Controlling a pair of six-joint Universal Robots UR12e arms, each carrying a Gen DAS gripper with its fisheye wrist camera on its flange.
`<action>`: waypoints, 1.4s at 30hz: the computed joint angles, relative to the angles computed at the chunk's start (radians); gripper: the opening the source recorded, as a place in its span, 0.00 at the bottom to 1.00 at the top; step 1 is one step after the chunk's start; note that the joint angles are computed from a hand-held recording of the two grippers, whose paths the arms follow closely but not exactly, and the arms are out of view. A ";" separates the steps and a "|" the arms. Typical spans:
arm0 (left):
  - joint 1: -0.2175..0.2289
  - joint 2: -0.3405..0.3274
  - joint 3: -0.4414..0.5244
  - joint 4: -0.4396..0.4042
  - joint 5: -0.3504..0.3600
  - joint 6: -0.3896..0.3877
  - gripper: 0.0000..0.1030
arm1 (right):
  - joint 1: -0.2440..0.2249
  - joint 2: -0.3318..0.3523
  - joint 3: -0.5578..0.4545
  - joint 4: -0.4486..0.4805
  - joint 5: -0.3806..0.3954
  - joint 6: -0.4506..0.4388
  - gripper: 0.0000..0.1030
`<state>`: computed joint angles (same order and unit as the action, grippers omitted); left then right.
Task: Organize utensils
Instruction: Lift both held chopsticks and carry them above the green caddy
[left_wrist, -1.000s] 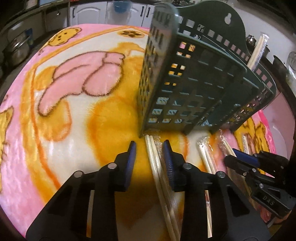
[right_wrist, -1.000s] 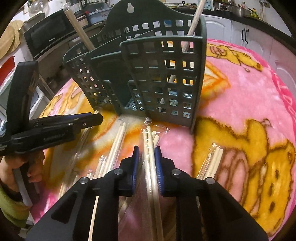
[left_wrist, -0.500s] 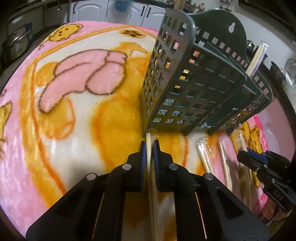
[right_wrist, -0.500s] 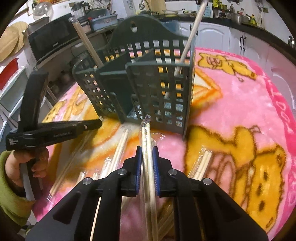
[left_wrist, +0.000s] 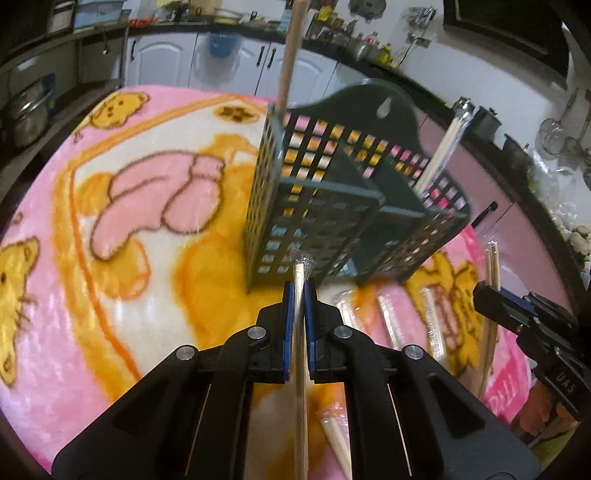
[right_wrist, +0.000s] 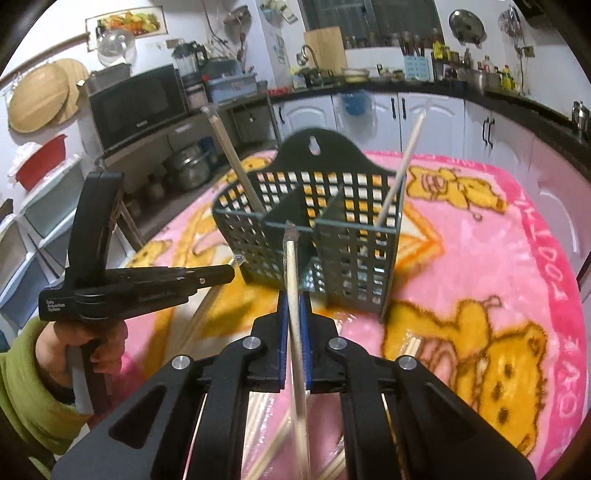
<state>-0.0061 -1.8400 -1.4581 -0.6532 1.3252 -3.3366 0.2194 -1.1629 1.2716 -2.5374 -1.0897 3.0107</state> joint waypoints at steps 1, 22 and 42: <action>0.000 0.004 -0.002 0.010 0.001 0.000 0.03 | -0.001 -0.003 0.004 -0.013 0.003 0.006 0.06; -0.010 0.048 -0.016 0.190 -0.023 0.010 0.03 | -0.020 -0.054 0.073 -0.253 0.020 0.128 0.05; -0.029 0.010 0.060 0.349 0.042 -0.010 0.03 | -0.027 -0.018 0.011 -0.377 -0.001 0.248 0.05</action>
<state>-0.0353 -1.8301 -1.3980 -0.3041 1.3672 -3.3471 0.1923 -1.1807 1.2822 -2.9141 -1.0911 3.2588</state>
